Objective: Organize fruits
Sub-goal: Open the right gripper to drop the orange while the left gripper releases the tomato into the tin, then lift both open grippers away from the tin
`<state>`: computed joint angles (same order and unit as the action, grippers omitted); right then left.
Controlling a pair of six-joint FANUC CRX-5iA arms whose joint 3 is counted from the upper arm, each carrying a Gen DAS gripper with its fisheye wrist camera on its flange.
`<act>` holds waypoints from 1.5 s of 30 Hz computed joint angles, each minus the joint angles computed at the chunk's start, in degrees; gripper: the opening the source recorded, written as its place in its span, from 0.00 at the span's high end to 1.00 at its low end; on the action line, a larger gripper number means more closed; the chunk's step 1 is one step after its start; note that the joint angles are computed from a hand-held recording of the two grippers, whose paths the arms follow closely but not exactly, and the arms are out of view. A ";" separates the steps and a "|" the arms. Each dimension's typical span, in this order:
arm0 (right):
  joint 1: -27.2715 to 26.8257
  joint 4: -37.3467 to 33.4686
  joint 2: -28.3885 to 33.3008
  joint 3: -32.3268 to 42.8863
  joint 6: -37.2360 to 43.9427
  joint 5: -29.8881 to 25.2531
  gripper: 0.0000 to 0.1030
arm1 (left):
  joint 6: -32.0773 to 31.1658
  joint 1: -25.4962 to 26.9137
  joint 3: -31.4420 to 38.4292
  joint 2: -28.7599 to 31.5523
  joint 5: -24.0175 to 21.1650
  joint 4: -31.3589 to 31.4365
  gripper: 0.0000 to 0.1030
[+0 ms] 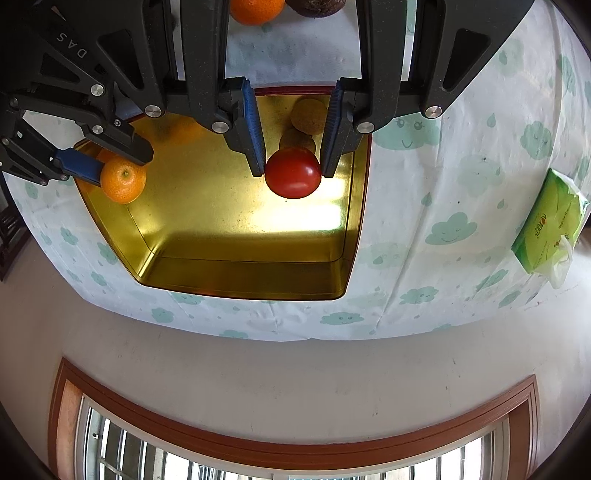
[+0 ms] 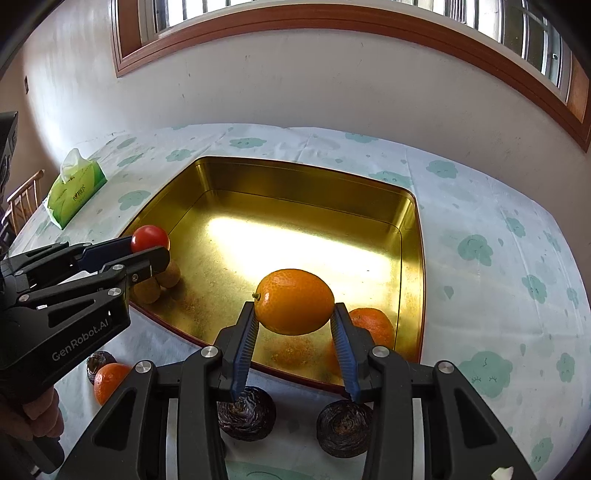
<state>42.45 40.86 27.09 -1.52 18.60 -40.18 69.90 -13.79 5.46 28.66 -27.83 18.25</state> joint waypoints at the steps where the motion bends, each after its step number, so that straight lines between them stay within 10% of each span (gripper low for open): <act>1: -0.02 -0.13 0.14 0.20 0.05 -0.11 0.64 | 1.53 -0.10 0.83 0.29 -0.84 -1.73 0.70; 45: 2.01 4.24 -5.51 -6.41 -8.89 0.13 0.55 | 7.24 -0.68 -6.43 -6.75 3.25 -6.08 0.62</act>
<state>44.46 45.09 21.59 -7.93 9.71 -40.05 77.14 -14.48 -0.97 21.91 -24.59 12.17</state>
